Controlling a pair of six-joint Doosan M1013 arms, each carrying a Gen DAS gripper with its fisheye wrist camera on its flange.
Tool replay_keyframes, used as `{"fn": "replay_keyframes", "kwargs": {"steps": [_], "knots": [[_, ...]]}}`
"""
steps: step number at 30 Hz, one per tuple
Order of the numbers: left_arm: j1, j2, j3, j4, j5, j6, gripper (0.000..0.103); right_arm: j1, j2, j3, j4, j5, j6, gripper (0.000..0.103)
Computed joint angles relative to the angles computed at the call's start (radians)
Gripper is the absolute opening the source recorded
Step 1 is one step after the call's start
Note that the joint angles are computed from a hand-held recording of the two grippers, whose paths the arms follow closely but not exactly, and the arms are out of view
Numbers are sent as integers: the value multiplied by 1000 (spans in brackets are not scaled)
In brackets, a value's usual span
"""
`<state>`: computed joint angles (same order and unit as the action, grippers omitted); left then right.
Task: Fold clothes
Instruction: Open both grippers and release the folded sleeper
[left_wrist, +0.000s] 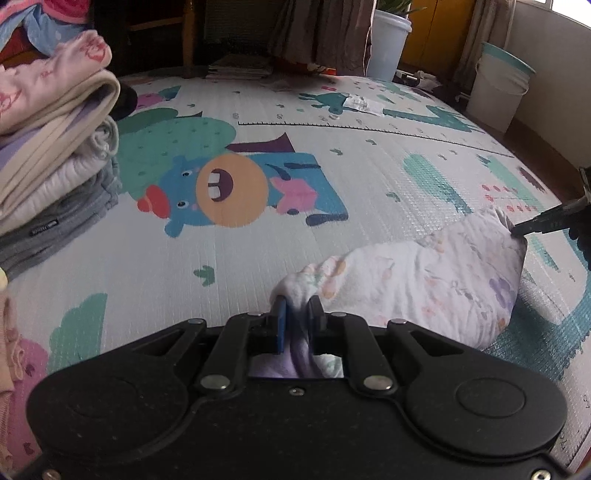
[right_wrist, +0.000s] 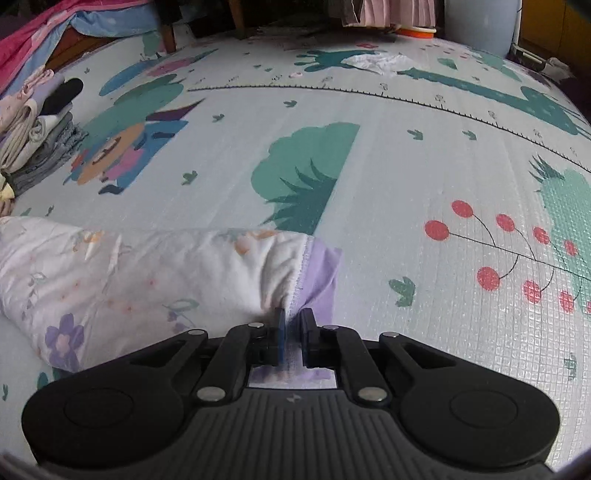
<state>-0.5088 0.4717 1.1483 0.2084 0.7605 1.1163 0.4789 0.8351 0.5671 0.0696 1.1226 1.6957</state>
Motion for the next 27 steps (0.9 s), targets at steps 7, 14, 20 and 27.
{"fn": "replay_keyframes", "kwargs": {"steps": [7,14,20,27], "knots": [[13,67,-69,-11,134,7,10,6,-13,28,-17,-2,1,11],[9,60,-48,67,110,-87,41,12,-12,25,-31,13,23,11],[-50,-34,86,393,9,-324,43,24,-61,97,-56,-82,-43,25],[-76,-16,84,213,-154,-93,44,58,-88,132,-141,-190,-161,30]]}}
